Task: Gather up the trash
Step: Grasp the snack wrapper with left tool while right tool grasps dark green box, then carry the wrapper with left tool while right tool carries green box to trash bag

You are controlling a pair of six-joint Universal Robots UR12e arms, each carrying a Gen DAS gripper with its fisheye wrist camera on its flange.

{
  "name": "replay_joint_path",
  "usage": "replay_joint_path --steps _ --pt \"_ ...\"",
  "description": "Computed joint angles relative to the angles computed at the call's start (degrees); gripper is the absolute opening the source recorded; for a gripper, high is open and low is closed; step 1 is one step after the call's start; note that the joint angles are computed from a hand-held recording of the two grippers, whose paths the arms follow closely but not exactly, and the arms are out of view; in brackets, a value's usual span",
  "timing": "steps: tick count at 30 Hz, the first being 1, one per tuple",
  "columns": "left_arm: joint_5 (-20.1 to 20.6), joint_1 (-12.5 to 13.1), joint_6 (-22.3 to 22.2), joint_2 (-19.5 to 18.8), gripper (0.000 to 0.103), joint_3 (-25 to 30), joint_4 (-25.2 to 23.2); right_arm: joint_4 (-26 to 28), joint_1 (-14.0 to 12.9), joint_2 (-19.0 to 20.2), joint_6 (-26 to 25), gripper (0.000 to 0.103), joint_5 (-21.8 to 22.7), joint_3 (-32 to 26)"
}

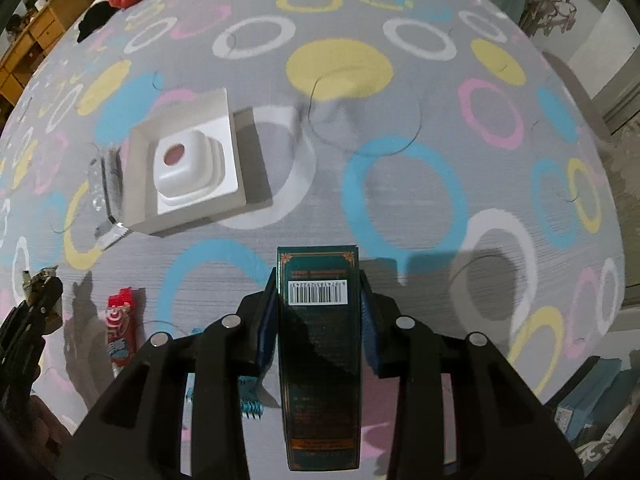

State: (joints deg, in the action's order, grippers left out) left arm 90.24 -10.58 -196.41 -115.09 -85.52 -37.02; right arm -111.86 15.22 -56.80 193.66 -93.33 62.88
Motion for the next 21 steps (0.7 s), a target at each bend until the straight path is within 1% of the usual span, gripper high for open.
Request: replay_joint_path --steps 5,9,17,21 --pt "0.32 -0.34 0.59 0.65 0.015 -0.46 1.19 -1.17 0.72 -1.88 -0.54 0.034 -1.36 1.28" --pt "0.76 -0.76 1.41 1.26 0.015 -1.03 2.39 -3.02 0.67 -3.61 -1.44 0.034 -2.11 3.45" --pt "2.47 -1.77 1.26 2.9 0.015 -2.99 4.22 -6.52 0.33 -7.47 -2.47 0.034 -1.22 7.87" --pt "1.99 -2.2 0.98 4.45 0.015 -4.81 4.89 -9.28 0.47 -9.95 -2.9 0.034 -0.33 11.11"
